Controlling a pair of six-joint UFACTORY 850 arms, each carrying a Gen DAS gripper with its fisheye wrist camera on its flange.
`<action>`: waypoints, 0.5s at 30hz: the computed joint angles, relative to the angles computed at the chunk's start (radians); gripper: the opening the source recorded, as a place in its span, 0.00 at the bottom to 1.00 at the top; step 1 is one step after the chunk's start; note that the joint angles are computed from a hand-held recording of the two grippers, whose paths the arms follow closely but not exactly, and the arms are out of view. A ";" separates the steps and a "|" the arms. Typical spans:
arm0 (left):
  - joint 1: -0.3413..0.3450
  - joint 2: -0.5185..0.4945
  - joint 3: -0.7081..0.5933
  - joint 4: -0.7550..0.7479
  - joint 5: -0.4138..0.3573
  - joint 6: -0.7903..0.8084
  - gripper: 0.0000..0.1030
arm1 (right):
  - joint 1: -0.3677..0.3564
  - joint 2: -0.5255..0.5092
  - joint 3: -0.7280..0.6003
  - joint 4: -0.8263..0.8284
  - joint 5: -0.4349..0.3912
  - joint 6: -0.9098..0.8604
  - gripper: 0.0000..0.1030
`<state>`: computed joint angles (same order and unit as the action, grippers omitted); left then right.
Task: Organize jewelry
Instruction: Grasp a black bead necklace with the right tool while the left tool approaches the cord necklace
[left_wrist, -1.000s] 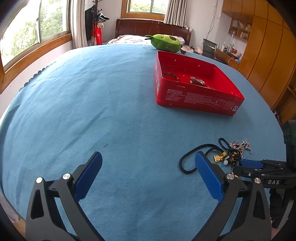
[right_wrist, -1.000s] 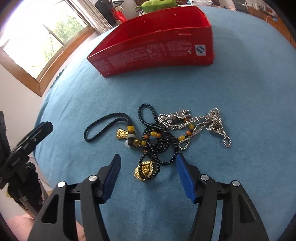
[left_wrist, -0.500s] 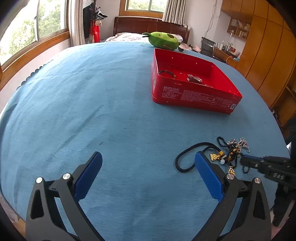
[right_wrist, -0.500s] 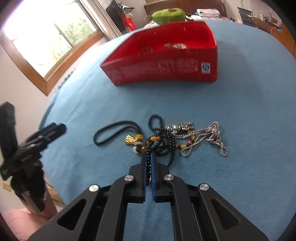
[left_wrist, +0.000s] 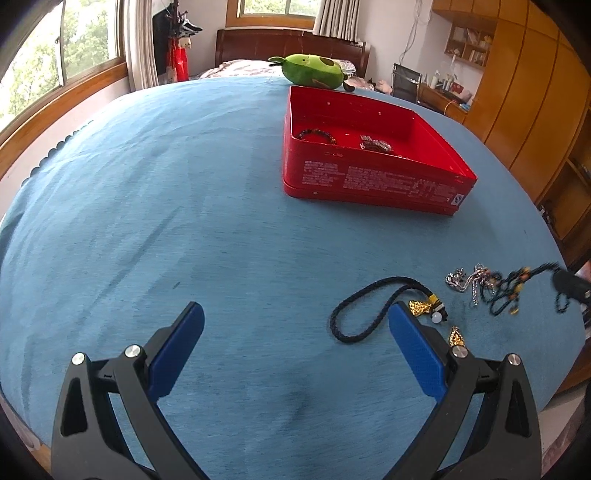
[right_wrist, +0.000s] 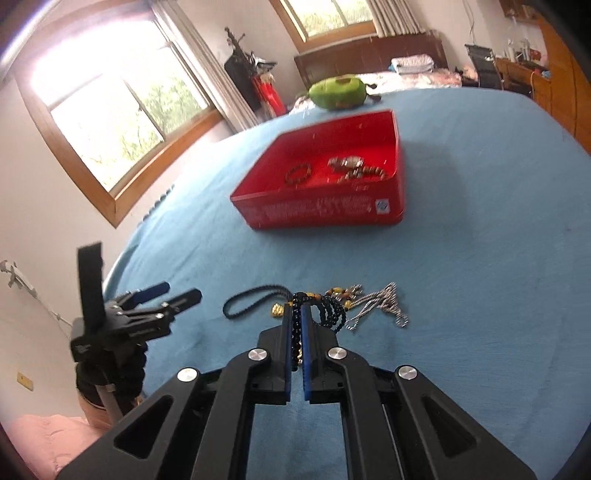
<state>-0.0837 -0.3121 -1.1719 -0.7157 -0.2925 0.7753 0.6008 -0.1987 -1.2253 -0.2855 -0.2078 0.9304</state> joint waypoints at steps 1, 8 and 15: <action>-0.001 -0.001 -0.001 -0.001 -0.001 0.001 0.97 | 0.000 0.014 0.014 -0.038 0.008 0.039 0.04; -0.019 -0.020 -0.019 0.018 -0.005 -0.004 0.96 | -0.011 0.024 0.042 -0.049 0.008 0.083 0.04; -0.044 -0.095 -0.096 0.097 -0.049 -0.044 0.96 | -0.042 -0.024 0.035 0.266 0.010 -0.201 0.04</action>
